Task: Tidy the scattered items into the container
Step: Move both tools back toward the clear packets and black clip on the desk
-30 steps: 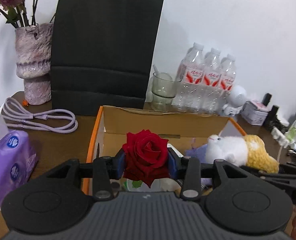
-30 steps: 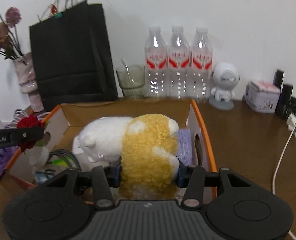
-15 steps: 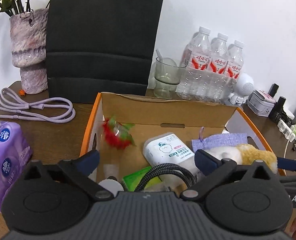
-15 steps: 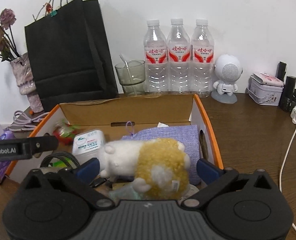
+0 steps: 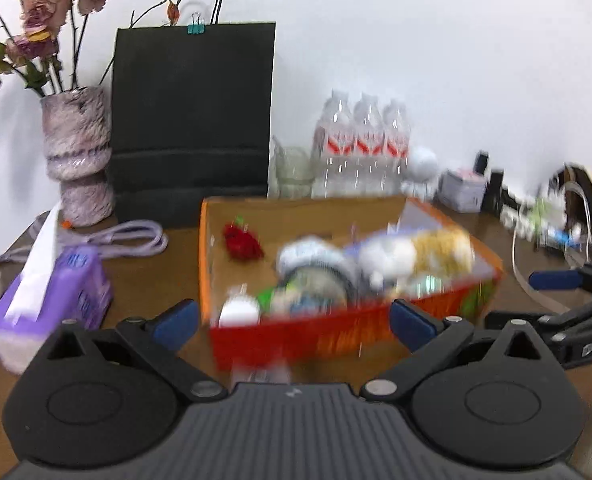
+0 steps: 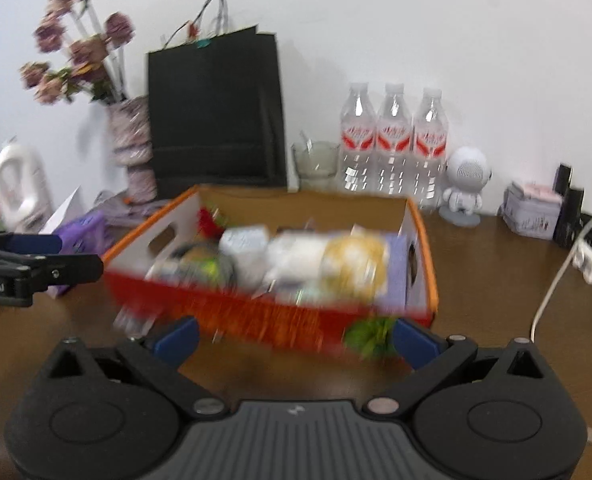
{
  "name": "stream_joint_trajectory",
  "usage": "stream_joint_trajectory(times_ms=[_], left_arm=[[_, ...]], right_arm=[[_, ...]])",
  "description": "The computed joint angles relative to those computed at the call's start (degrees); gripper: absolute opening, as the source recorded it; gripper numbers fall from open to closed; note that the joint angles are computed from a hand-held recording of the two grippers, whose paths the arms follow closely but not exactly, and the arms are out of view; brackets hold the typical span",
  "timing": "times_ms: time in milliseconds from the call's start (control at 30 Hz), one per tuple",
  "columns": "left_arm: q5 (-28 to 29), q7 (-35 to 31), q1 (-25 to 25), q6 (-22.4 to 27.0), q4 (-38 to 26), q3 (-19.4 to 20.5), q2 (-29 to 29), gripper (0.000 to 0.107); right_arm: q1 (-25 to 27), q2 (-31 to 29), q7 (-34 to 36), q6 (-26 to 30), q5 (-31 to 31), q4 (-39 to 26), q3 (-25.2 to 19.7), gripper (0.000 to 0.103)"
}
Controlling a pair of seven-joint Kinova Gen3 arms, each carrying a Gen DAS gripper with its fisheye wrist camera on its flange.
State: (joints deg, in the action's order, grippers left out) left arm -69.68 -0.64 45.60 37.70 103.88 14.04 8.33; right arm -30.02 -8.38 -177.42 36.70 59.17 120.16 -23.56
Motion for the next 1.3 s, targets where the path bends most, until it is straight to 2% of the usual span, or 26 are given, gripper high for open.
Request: stream_joint_trajectory(times_ms=[133,267,333,500,600,733,900,1300], left_arm=[[1.14,3.19,1.88,1.93,4.67,1.4,-0.27,0.103],[1.05,7.76,3.79,3.31,7.66,2.19,0.17,0.103],[0.21,9.93,4.65,4.02,8.8,2.54,0.1,0.103],[-0.83,12.68,5.64,5.42,9.64,3.22,0.61,0.103],[1.46,11.95,5.38,5.37,9.13,3.18,0.79,0.103],[1.93,12.64,5.48,5.81,9.01,2.9,0.81,0.103],[4.53,7.96,6.77,9.52,6.19,2.98,2.71,0.103],[4.71,7.72,7.59,9.16,6.2,1.83,2.7,0.103]], right_arm=[[-2.75,0.77,-8.11,3.5,1.16,3.99,-4.24,0.103],[-6.54,2.82,-13.46,4.72,1.27,5.79,-4.07,0.103],[-8.65,4.2,-14.32,7.25,1.27,5.49,-4.04,0.103],[-12.94,5.62,-14.68,10.74,2.14,5.01,-2.55,0.103],[-14.27,5.52,-15.33,10.82,2.22,5.23,-1.47,0.103],[-14.86,5.65,-15.31,10.91,2.2,5.1,-0.68,0.103],[-15.15,5.58,-15.29,10.94,2.17,5.14,-0.43,0.103],[-15.27,5.64,-15.5,11.23,2.08,5.06,-0.34,0.103]])
